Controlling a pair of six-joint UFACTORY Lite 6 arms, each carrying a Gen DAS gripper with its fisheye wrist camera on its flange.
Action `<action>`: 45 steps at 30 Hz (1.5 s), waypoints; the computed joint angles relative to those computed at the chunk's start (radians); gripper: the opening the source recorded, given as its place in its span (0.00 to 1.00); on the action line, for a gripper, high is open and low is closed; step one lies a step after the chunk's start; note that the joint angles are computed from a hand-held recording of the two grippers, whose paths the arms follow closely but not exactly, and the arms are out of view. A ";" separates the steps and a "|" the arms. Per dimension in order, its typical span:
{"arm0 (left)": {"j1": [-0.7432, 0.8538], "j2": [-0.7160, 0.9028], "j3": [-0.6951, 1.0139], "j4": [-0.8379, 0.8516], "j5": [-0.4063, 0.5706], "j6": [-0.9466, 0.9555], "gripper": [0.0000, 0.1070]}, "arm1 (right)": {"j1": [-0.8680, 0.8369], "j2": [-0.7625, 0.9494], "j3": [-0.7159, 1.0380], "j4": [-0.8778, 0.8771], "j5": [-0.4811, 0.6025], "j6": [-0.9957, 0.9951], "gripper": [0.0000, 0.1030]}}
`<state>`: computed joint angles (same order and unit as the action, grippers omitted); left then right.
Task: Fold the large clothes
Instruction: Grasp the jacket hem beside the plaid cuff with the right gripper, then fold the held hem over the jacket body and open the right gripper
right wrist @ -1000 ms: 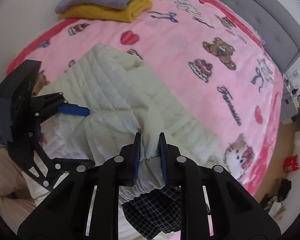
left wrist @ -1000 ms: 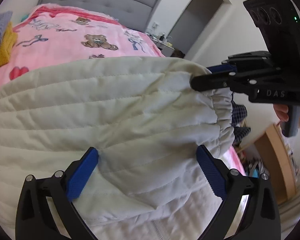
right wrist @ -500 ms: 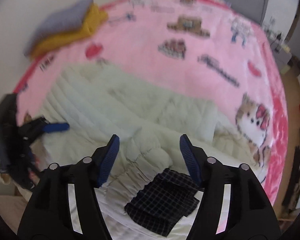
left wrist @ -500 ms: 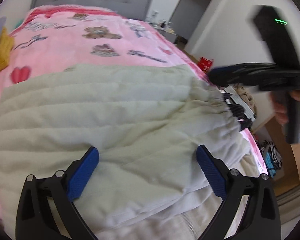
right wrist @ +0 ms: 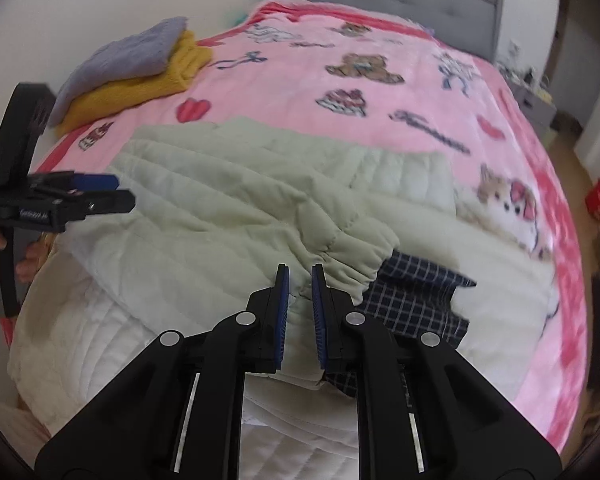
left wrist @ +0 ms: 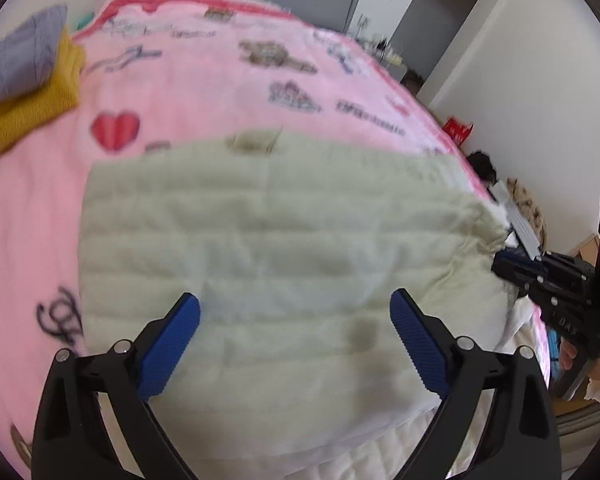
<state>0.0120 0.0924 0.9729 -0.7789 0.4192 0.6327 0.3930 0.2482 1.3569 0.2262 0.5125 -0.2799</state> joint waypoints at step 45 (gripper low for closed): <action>-0.163 -0.139 -0.324 0.190 -0.279 -0.155 0.89 | 0.104 -0.141 -0.330 -0.198 -0.126 0.354 0.29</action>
